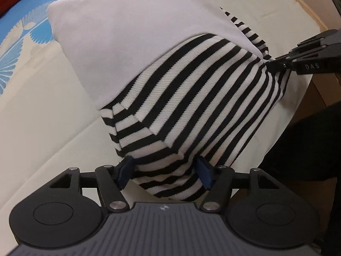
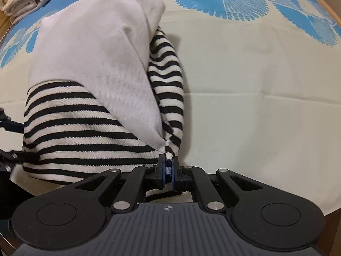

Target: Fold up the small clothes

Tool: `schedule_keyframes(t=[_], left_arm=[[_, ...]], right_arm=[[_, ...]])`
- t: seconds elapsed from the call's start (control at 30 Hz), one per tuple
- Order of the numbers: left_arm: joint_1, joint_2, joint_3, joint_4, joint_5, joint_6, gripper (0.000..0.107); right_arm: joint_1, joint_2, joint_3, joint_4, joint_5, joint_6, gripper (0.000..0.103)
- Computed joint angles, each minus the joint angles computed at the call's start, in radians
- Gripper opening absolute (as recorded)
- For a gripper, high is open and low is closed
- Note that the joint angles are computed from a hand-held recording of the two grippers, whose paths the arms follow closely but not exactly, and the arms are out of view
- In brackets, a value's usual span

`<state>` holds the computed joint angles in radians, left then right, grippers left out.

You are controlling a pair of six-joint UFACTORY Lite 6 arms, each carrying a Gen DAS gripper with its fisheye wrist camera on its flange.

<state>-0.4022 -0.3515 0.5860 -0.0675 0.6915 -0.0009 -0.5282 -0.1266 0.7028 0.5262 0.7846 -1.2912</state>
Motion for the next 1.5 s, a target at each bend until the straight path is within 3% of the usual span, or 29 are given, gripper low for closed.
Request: schedule_keyframes(t=[0.13, 0.27, 0.3, 0.6, 0.8, 0.83, 0.87, 1.0, 1.07, 1.17, 1.27, 1.33, 1.37, 1.43, 1.5], left_arm=[[0.089, -0.094, -0.004, -0.065, 0.047, 0.083, 0.070], [0.262, -0.184, 0.008, -0.161, 0.093, 0.227, 0.069], [0.311, -0.191, 0.017, -0.174, 0.102, 0.249, 0.069], [0.671, -0.181, 0.097, -0.309, 0.190, 0.502, 0.069], [0.812, -0.185, 0.107, -0.354, 0.231, 0.626, 0.069], [0.834, -0.184, 0.111, -0.362, 0.238, 0.643, 0.069], [0.853, -0.186, 0.110, -0.372, 0.242, 0.658, 0.069], [0.922, -0.191, 0.123, -0.396, 0.270, 0.701, 0.069], [0.932, -0.201, 0.118, -0.398, 0.277, 0.707, 0.069], [0.927, -0.215, 0.108, -0.389, 0.281, 0.706, 0.069], [0.923, -0.228, 0.102, -0.387, 0.287, 0.695, 0.069], [0.916, -0.228, 0.101, -0.388, 0.280, 0.684, 0.069], [0.915, -0.230, 0.100, -0.391, 0.278, 0.680, 0.069], [0.904, -0.229, 0.102, -0.396, 0.273, 0.665, 0.069], [0.889, -0.226, 0.106, -0.398, 0.264, 0.649, 0.069]], right_arm=[[-0.062, -0.117, -0.023, 0.168, 0.081, -0.154, 0.013], [-0.206, -0.130, 0.012, 0.447, 0.263, -0.270, 0.046], [-0.205, -0.120, 0.014, 0.494, 0.262, -0.256, 0.047], [0.054, 0.199, 0.173, 0.599, 0.065, 0.109, 0.052], [0.191, 0.298, 0.183, 0.699, -0.027, 0.152, 0.050], [0.206, 0.304, 0.182, 0.708, -0.012, 0.137, 0.036], [0.210, 0.298, 0.178, 0.718, 0.005, 0.112, 0.010], [0.143, 0.181, 0.083, 0.972, 0.043, -0.089, 0.004], [0.151, 0.127, 0.055, 1.039, -0.055, -0.145, 0.003], [0.283, 0.168, 0.080, 0.833, -0.355, -0.008, 0.003], [0.341, 0.188, 0.081, 0.710, -0.433, 0.094, 0.006], [0.326, 0.130, 0.040, 0.806, -0.410, -0.023, 0.012], [0.300, 0.096, 0.021, 0.837, -0.375, -0.062, 0.020], [0.228, 0.042, -0.013, 0.890, -0.287, -0.148, 0.037], [0.141, 0.025, -0.011, 0.849, -0.157, -0.170, 0.042]])
